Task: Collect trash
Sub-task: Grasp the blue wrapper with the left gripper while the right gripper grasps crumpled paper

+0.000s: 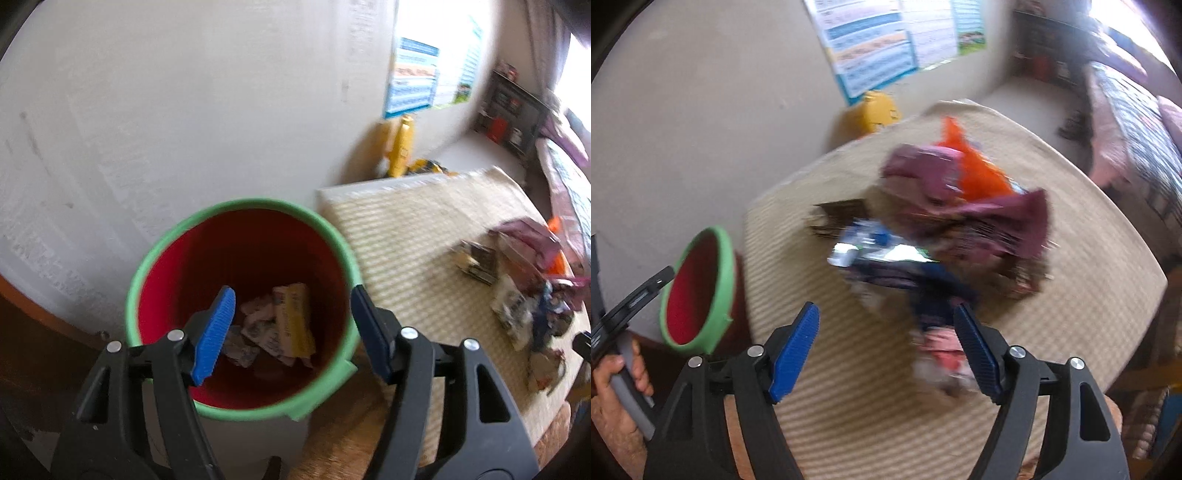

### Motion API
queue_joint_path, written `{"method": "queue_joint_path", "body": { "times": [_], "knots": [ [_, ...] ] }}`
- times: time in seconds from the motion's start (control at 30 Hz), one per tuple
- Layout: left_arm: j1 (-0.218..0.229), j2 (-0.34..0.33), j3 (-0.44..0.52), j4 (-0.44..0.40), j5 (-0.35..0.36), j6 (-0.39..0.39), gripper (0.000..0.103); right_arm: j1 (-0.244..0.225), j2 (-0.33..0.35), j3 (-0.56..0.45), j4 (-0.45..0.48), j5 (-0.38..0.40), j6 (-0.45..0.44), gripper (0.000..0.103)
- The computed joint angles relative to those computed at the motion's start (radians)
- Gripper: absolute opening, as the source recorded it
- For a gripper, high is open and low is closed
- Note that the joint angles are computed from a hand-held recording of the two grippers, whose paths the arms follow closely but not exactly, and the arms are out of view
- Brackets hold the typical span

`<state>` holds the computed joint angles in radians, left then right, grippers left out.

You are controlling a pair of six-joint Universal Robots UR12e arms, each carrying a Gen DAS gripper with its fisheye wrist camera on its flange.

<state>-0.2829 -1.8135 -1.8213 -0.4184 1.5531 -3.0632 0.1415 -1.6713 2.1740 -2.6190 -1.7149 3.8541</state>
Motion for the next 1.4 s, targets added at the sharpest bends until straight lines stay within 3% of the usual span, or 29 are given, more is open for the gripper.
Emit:
{"method": "queue_joint_path", "body": {
  "times": [0.2, 0.3, 0.37, 0.43, 0.6, 0.73, 0.9, 1.0, 1.1, 1.37, 1.4],
  "knots": [
    [-0.041, 0.007, -0.001, -0.043, -0.043, 0.052, 0.062, -0.044, -0.023, 0.055, 0.058, 0.039, 0.045, 0.073],
    [-0.061, 0.008, 0.001, -0.07, -0.067, 0.078, 0.062, -0.066, -0.028, 0.087, 0.039, 0.094, 0.06, 0.071],
    [-0.075, 0.003, 0.01, -0.106, -0.087, 0.086, 0.062, -0.079, -0.029, 0.108, 0.02, 0.139, 0.067, 0.05],
    [-0.09, -0.001, 0.016, -0.141, -0.116, 0.099, 0.062, -0.094, -0.039, 0.134, -0.032, 0.179, 0.08, 0.045],
    [-0.131, -0.011, 0.028, -0.204, -0.226, 0.167, 0.062, -0.096, -0.082, 0.167, -0.097, 0.117, 0.124, 0.042],
    [-0.173, -0.035, 0.053, -0.222, -0.267, 0.187, 0.062, -0.111, -0.129, 0.204, -0.113, 0.097, 0.173, 0.043],
    [-0.227, -0.052, 0.078, -0.23, -0.246, 0.239, 0.062, -0.124, -0.19, 0.244, -0.112, 0.088, 0.205, 0.044],
    [-0.256, -0.065, 0.098, -0.268, -0.224, 0.395, 0.062, -0.138, -0.216, 0.269, -0.115, 0.089, 0.224, 0.044],
    [-0.272, -0.08, 0.124, -0.314, -0.223, 0.471, 0.062, -0.163, -0.236, 0.305, -0.139, 0.128, 0.268, 0.044],
    [-0.305, -0.126, 0.168, -0.444, -0.19, 0.504, 0.061, -0.18, -0.24, 0.318, -0.169, 0.144, 0.279, 0.045],
    [-0.31, -0.129, 0.166, -0.449, -0.18, 0.507, 0.054, -0.182, -0.243, 0.321, -0.169, 0.147, 0.282, 0.045]
  ]
}}
